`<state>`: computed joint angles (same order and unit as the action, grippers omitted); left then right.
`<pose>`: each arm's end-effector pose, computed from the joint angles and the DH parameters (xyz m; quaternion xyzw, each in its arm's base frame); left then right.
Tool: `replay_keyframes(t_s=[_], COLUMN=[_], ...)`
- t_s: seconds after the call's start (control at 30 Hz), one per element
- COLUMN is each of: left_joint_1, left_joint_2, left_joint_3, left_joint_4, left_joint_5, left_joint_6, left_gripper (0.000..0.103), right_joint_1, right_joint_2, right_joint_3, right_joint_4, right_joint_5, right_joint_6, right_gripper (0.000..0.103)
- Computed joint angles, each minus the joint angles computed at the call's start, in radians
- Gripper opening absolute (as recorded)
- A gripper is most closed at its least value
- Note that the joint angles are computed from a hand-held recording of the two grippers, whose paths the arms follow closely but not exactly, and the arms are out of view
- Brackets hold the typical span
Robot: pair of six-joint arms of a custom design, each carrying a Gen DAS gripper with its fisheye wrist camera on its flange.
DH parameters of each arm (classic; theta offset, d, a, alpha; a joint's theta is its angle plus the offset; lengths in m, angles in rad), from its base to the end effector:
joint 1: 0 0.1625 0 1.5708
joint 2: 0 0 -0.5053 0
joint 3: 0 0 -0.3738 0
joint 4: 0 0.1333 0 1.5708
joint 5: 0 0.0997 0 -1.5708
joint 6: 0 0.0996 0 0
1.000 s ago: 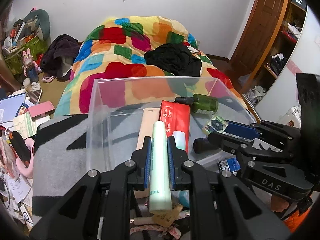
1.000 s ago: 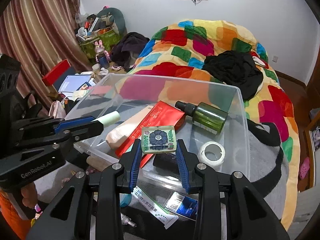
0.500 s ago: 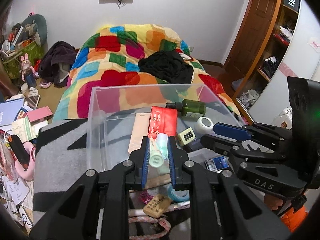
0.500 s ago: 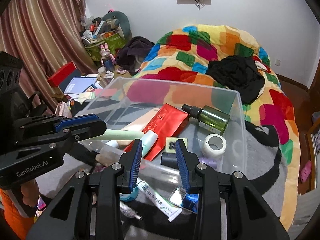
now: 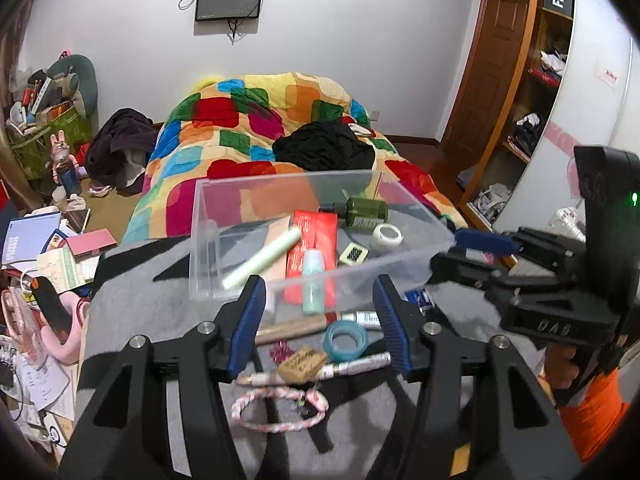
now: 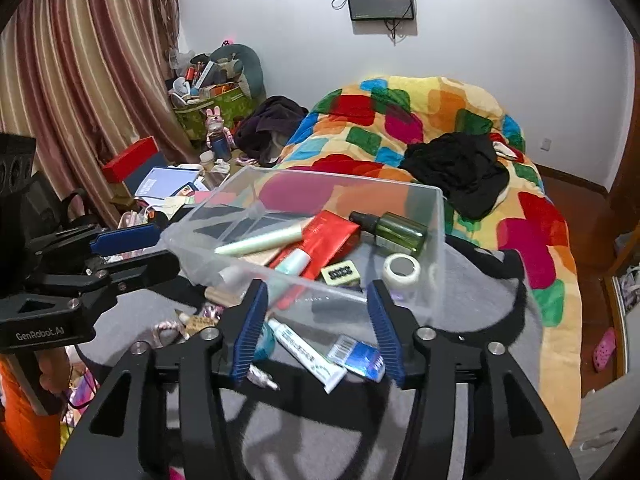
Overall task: Organize objects
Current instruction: 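Carry the pale green tube and square packet into the clear box and release both, then grasp the white ointment tube with the right tool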
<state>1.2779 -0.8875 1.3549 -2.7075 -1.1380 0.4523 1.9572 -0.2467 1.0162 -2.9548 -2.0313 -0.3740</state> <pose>-0.0596 -0.8040 0.3769 0.2701 0.8849 -0.3036 0.2277 0.4184 -0.7921 0.0104 0.2803 -0.8874 0.2958 0.2157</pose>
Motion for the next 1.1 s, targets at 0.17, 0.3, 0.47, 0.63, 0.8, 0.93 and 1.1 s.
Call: replay_keyframes(t_s=[0.17,0.3,0.47,0.63,0.8,0.93,1.1], left_joint_1=[0.005,0.020,0.035,0.048,0.053,0.053,0.052], left_joint_2=[-0.017,-0.029,-0.037,-0.037,-0.022,-0.010,-0.018], left_joint_3=[0.061,0.093,0.131,0.158,0.155,0.166,0.193], left_joint_4=[-0.041,-0.024,0.007,0.041,0.026,-0.032,-0.073], left_joint_5=[0.044,0.062,0.070,0.061,0.052,0.061,0.073], left_joint_6=[0.011,-0.006,-0.023,-0.039,-0.046,-0.031,0.025], left_gripper=[0.065,0.065,0.065,0.065,0.065,0.065,0.061], right_joint_1=[-0.007,-0.013,-0.032,-0.047,-0.057,-0.054,-0.029], right_joint_2=[-0.027,-0.037,-0.057,-0.065,-0.060,-0.038,0.022], right_joint_3=[0.075,0.115,0.171,0.204,0.195,0.151,0.049], right_joint_4=[-0.049,-0.069,-0.078,-0.062,-0.025,0.007,0.049], right_joint_5=[-0.026,-0.062,-0.073,-0.089,-0.057,-0.028,-0.064], right_joint_6=[-0.002,-0.002,0.018,0.032,0.062,0.069,-0.013], right_gripper=[0.053,0.054,0.054,0.057,0.057,0.057,0.049])
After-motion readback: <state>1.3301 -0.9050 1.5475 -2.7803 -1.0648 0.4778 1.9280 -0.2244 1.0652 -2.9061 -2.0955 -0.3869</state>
